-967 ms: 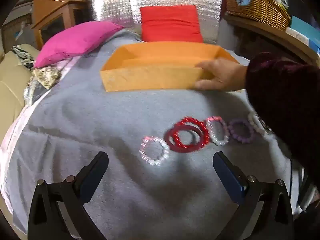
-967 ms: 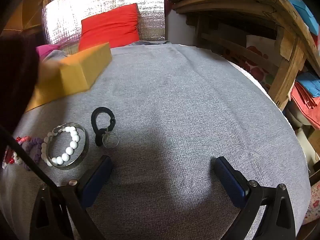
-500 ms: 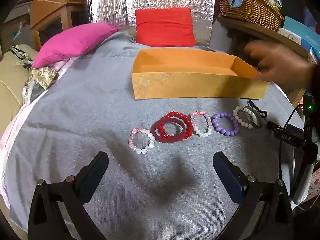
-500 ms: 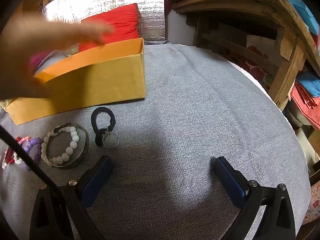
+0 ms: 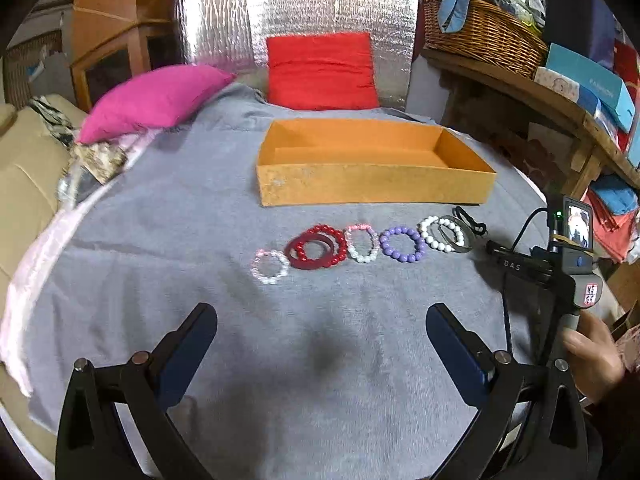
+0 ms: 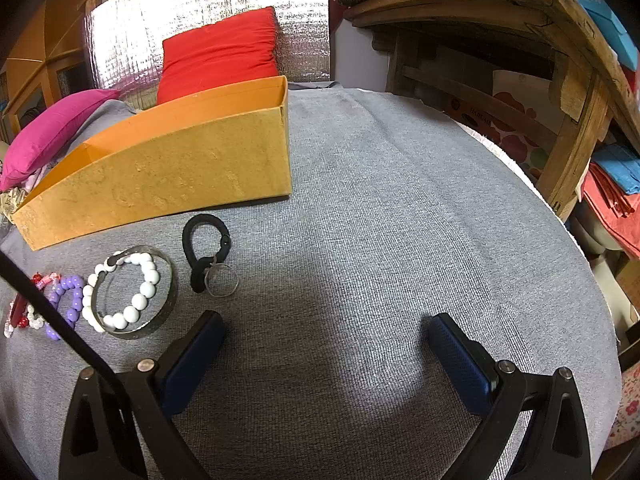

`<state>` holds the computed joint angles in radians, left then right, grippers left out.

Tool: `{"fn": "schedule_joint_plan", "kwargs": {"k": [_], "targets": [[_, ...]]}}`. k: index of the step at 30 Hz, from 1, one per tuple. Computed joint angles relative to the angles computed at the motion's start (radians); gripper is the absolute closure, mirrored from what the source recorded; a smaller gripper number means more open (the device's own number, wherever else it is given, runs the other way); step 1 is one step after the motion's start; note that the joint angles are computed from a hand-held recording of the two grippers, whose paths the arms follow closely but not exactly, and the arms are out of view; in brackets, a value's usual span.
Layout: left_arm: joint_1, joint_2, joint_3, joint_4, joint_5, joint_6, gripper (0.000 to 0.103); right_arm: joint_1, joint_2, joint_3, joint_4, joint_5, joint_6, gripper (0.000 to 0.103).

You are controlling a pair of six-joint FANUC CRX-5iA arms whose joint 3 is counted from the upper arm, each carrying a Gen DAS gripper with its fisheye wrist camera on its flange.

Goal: Organize jewelry

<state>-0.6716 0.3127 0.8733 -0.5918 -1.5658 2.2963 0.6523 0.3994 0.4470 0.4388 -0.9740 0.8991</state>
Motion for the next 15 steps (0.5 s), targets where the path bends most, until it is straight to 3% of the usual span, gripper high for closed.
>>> {"fn": "schedule_joint_plan", "kwargs": {"k": [2,4,6,8,9,13,15], "targets": [[-0.022,-0.005,0.019,-0.031,-0.025,0.005,0.000,0.002,0.005,0.014,0.000,-0.022,-0.001,0.000],[-0.045,0.004,0.065,-0.074,-0.067,0.000,0.000,0.008,0.023,0.080,-0.043,-0.107,0.010,0.000],[-0.068,0.008,0.098,-0.126,-0.103,0.004,0.000,0.006,0.058,0.197,-0.129,-0.239,0.069,0.000],[-0.087,-0.001,0.106,-0.169,-0.123,0.013,0.000,0.023,0.080,0.286,-0.127,-0.378,0.067,0.002],[-0.096,-0.005,0.112,-0.185,-0.133,0.013,0.000,0.045,0.056,0.267,-0.078,-0.392,0.047,0.002],[-0.132,-0.041,0.105,-0.232,-0.139,0.042,0.000,0.144,-0.163,0.048,0.117,-0.257,-0.037,0.000],[-0.163,-0.061,0.104,-0.278,-0.141,0.060,0.000,0.197,-0.247,-0.006,0.184,-0.233,-0.074,0.000]]}}
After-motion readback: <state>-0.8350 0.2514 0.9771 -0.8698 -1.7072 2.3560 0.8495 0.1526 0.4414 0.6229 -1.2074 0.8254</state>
